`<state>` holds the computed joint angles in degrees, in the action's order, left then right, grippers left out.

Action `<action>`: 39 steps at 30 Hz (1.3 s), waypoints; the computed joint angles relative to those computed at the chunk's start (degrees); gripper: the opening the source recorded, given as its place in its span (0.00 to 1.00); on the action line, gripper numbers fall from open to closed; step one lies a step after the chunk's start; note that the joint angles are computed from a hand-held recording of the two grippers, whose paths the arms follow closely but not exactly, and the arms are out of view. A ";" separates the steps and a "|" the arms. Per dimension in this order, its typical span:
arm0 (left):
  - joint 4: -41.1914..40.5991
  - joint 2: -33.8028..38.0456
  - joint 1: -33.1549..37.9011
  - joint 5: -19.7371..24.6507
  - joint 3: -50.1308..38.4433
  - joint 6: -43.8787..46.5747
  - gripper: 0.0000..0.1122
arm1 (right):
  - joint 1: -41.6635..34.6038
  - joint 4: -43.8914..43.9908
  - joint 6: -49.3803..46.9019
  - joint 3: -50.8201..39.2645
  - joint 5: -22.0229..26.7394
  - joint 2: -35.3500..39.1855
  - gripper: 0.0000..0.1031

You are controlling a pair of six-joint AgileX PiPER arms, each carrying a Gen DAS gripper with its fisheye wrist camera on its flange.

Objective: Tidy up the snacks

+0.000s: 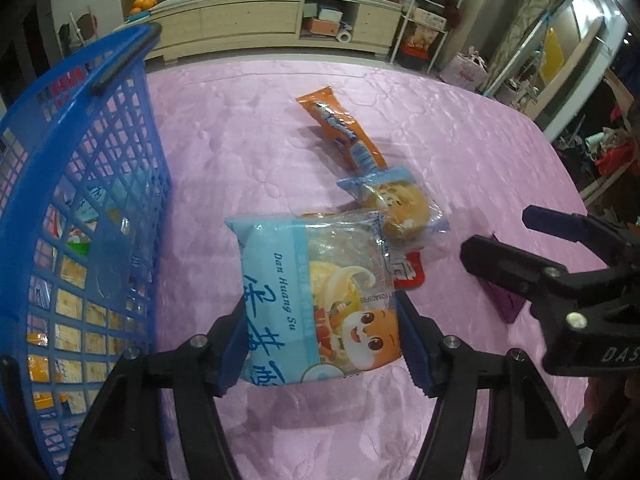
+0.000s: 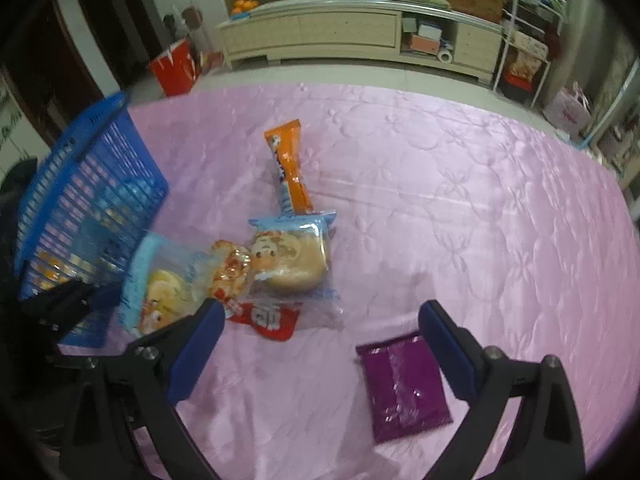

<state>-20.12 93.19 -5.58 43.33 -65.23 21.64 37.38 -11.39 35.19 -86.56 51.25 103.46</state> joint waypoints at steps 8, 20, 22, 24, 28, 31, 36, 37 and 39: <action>0.72 1.88 -0.85 -1.80 -1.32 -4.53 0.56 | -2.17 5.80 -7.38 -5.34 -0.05 5.80 0.96; 4.32 3.96 -2.73 -3.30 -2.09 -8.40 0.56 | -2.82 7.93 -15.49 -13.03 3.03 12.95 0.63; 4.06 4.45 -2.71 -3.21 -2.30 -8.49 0.56 | -2.78 7.86 -15.70 -11.73 1.95 12.47 0.59; 4.18 4.44 -2.91 -3.49 -2.34 -8.57 0.56 | -3.00 7.93 -15.91 -9.69 0.64 11.15 0.57; 4.31 3.94 -3.01 -3.51 -1.86 -8.64 0.56 | -2.87 6.70 -15.23 -5.44 0.00 7.67 0.56; 3.83 3.17 -2.45 -3.20 -1.31 -7.95 0.56 | -2.15 4.54 -13.97 -2.05 0.02 4.30 0.56; 2.22 1.00 -1.79 -3.19 0.03 -5.78 0.56 | -0.39 2.11 -11.15 3.32 -0.03 -1.77 0.56; 2.05 0.56 -1.62 -2.91 0.20 -5.58 0.56 | -0.01 1.68 -10.51 4.08 0.09 -2.78 0.56; 0.92 -0.45 -1.40 -1.76 0.38 -4.74 0.56 | 0.76 1.32 -9.36 5.69 0.41 -4.96 0.56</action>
